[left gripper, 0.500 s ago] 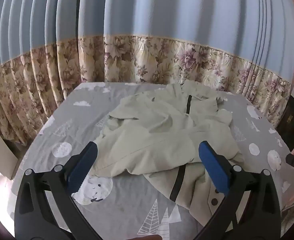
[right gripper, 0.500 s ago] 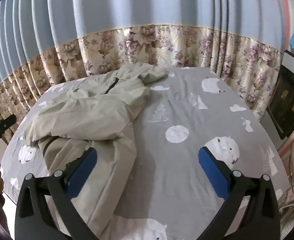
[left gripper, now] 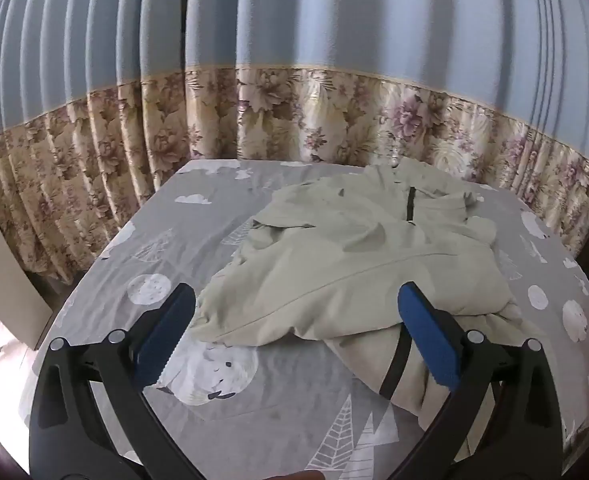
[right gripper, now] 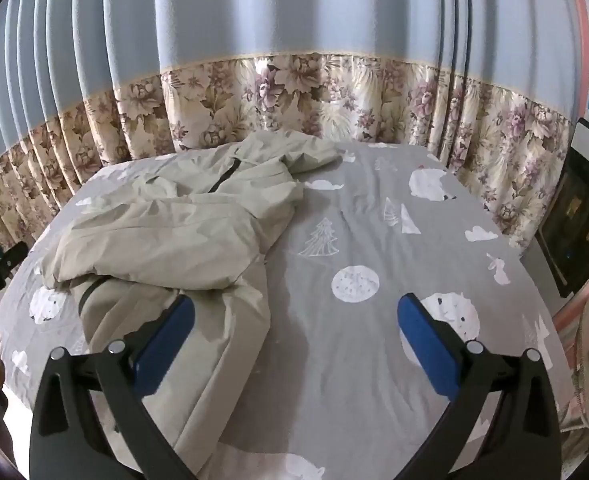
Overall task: Fold large clothes
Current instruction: 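Move both grippers open toward the crumpled beige jacket on the bed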
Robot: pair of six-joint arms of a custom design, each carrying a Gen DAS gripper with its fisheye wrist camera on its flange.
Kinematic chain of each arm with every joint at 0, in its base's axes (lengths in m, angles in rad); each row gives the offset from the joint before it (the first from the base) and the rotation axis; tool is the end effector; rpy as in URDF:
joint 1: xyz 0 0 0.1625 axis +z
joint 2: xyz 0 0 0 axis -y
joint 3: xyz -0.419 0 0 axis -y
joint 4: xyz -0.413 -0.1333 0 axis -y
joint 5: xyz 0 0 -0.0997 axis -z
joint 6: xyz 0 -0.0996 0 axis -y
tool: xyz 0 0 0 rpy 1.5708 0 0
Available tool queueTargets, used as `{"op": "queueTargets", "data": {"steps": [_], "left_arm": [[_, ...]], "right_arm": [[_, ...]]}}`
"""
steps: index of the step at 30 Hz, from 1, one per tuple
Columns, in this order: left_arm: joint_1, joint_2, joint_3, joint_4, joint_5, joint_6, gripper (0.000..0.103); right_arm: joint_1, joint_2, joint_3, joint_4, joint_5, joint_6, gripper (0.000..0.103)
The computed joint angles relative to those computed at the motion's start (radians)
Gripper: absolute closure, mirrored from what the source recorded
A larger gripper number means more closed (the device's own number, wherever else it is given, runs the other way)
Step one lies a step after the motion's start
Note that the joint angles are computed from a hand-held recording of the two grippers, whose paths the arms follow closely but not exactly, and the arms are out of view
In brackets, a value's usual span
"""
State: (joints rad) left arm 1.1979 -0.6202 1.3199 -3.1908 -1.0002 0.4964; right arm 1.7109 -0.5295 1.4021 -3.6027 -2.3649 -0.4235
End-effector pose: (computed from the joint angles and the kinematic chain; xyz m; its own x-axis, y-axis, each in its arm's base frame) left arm -0.1114 -0.7983 0.1686 -0.7218 0.1862 -0.6666 0.6418 0.5405 -0.5440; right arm 0.1637 -0.7151 0.1212 -0.6930 0.3381 0.6367 -0.3737 0.5868 -0.7183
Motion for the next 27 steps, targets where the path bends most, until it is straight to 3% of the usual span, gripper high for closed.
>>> {"op": "queueTargets", "data": {"steps": [11, 20, 27], "left_arm": [[-0.021, 0.01, -0.007, 0.015, 0.06, -0.02, 0.003], [-0.02, -0.006, 0.03, 0.01, 0.084, -0.071, 0.003], [-0.009, -0.008, 0.028, -0.008, 0.098, -0.041, 0.003]], "right_arm": [[-0.026, -0.026, 0.023, 0.015, 0.044, 0.023, 0.002], [-0.026, -0.023, 0.027, -0.006, 0.067, -0.004, 0.002], [-0.028, -0.018, 0.038, 0.028, 0.085, 0.017, 0.002]]}}
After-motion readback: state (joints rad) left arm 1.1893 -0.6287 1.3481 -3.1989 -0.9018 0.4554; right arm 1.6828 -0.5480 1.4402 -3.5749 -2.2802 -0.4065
